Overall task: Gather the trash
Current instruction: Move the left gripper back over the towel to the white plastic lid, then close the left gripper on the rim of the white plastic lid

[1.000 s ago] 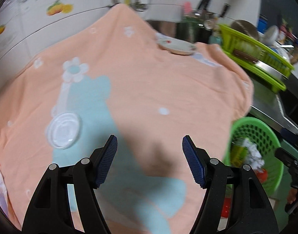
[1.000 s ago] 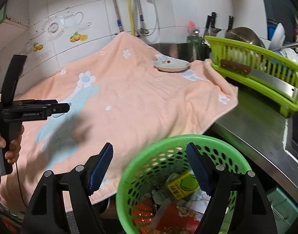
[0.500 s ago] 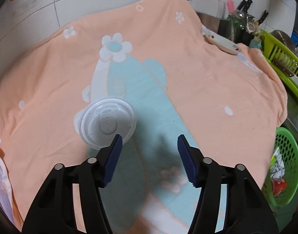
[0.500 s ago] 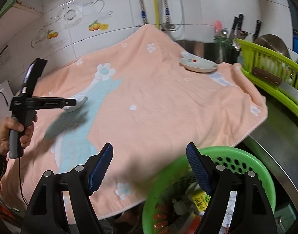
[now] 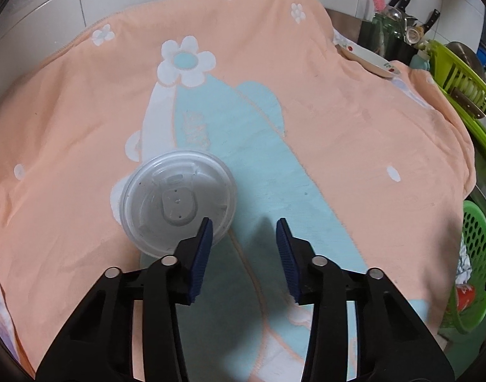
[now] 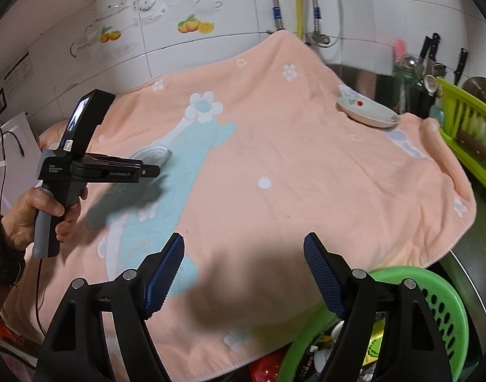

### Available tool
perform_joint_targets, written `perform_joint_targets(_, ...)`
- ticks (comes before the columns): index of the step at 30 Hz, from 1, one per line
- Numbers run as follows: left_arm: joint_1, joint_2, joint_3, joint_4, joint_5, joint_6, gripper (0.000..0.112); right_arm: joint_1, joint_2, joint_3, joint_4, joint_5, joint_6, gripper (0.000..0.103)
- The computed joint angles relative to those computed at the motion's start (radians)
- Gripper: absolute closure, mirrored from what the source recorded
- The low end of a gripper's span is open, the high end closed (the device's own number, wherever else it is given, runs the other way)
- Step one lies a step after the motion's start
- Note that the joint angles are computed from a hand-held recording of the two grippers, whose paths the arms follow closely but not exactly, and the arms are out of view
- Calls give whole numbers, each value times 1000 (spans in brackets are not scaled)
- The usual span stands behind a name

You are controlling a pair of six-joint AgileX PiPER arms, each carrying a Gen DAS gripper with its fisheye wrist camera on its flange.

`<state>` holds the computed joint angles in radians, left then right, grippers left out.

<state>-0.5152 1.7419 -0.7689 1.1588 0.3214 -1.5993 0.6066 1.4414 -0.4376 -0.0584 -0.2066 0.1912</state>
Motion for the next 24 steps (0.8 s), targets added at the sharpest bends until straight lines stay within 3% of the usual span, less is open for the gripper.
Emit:
perform_joint_targets(9,61,13,31,107,-53,-85,83,43,129,-131,-72,20,62,28)
perform_joint_targets(15,65,6,44,135,-34,-84,93,72,226,-238,-285,36,268,28)
perform_joint_targets(24,93,-15,78,193,-80,-76,93,95,392,-418,-623,80,582,29)
